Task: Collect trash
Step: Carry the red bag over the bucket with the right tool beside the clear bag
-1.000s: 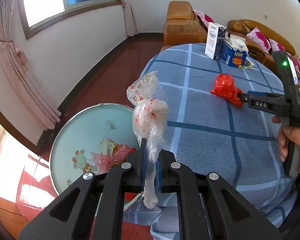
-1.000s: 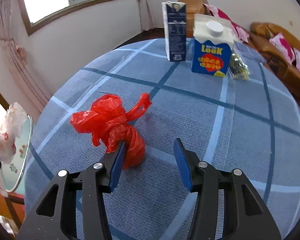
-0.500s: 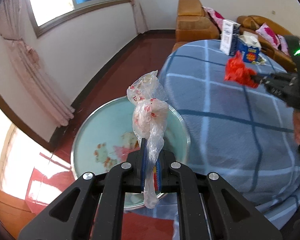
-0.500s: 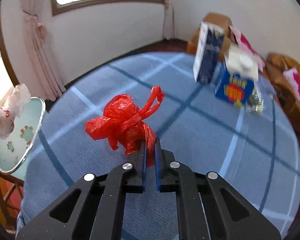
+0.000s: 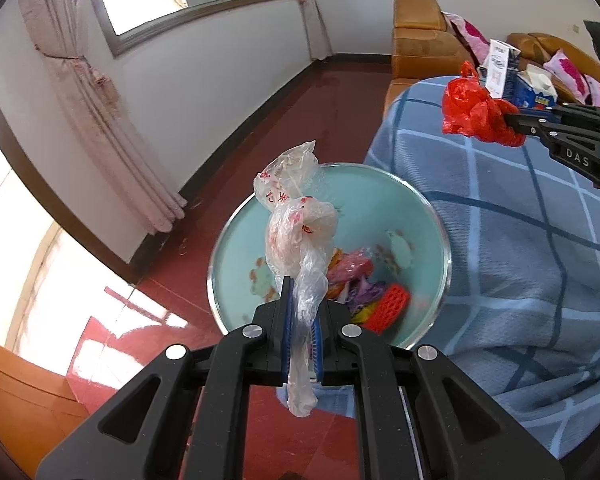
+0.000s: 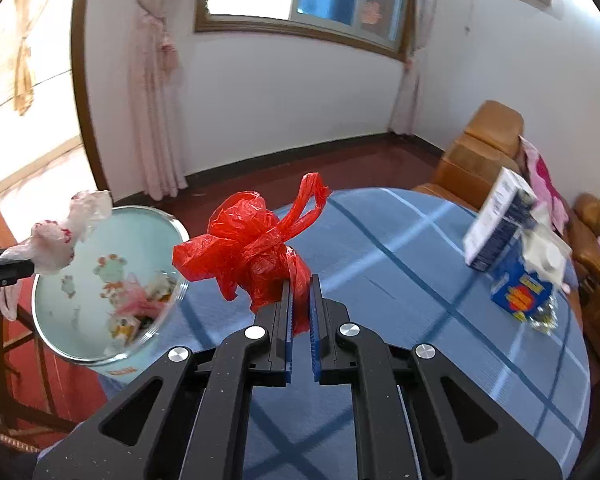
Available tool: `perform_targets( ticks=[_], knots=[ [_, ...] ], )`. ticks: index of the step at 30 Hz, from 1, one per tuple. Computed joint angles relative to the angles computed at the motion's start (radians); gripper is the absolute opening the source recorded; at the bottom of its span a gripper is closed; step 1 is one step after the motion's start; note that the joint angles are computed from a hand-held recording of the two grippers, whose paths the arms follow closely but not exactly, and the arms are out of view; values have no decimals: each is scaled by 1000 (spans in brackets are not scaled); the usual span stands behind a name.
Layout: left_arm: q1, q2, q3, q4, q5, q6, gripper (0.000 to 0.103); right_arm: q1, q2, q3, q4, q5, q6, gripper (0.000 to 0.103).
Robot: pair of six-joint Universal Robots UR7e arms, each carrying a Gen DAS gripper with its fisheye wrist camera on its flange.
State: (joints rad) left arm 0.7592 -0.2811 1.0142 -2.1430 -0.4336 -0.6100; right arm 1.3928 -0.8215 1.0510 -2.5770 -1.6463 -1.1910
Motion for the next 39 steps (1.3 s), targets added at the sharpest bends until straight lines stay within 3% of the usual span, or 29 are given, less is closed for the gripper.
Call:
perform_targets(
  ticks=[20, 39],
  knots=[
    [7, -34, 39, 42, 22, -94, 8, 31, -25, 111, -13, 9, -93, 8],
    [5, -38, 51, 35, 27, -107, 8, 38, -32, 133, -15, 13, -103, 8]
  ],
)
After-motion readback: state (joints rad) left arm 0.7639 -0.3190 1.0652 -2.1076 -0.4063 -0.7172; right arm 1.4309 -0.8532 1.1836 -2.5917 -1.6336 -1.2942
